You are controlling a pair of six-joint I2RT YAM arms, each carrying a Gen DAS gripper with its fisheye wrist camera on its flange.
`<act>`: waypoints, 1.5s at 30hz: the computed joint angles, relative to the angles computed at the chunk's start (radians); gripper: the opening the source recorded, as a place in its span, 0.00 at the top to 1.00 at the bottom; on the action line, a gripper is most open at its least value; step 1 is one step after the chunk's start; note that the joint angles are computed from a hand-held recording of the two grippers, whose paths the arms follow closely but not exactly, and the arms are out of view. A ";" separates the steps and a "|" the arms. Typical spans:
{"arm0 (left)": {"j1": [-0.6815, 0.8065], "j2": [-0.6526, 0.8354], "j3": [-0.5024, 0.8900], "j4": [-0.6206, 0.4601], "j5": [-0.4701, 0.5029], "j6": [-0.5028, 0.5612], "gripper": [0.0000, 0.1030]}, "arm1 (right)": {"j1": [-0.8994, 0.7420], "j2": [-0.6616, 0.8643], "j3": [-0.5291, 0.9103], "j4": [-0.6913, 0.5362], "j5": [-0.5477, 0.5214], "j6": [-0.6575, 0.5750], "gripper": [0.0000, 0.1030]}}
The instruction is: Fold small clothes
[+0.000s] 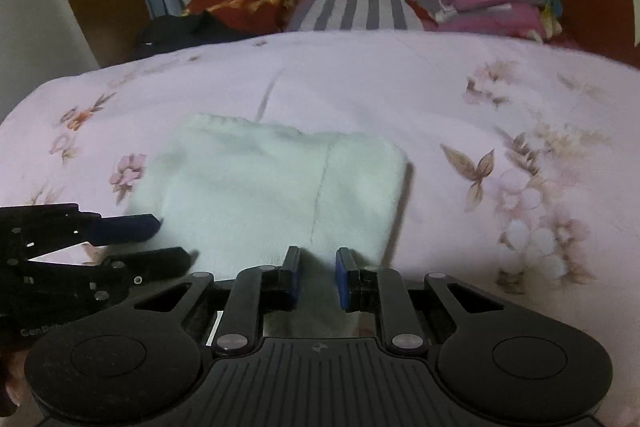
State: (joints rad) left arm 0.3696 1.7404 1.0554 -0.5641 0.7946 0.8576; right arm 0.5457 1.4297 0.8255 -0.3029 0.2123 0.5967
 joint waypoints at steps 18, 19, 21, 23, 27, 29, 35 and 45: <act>0.323 -0.054 -0.137 -0.172 -0.068 0.243 0.59 | 0.263 -0.466 -0.346 -0.036 -0.026 0.440 0.83; 0.328 -0.055 -0.134 -0.180 -0.065 0.255 0.59 | 0.272 -0.469 -0.353 -0.023 -0.024 0.443 0.83; 0.329 -0.053 -0.131 -0.189 -0.066 0.268 0.61 | 0.293 -0.470 -0.378 0.014 -0.031 0.458 0.84; 0.333 -0.046 -0.123 -0.206 -0.067 0.284 0.60 | 0.294 -0.473 -0.389 0.024 -0.082 0.451 0.93; 0.355 -0.054 -0.143 -0.213 -0.073 0.334 0.59 | 0.400 -0.406 -0.351 -0.037 -0.030 0.464 0.99; 0.364 -0.053 -0.132 -0.233 -0.077 0.348 0.59 | 0.400 -0.413 -0.348 -0.047 -0.023 0.484 0.99; 0.393 -0.119 -0.123 -0.293 -0.016 0.413 0.59 | 0.515 -0.409 -0.174 -0.329 0.249 0.503 0.98; 0.355 -0.111 -0.087 -0.333 -0.012 0.411 0.45 | 0.515 -0.266 -0.119 -0.314 0.254 0.408 0.98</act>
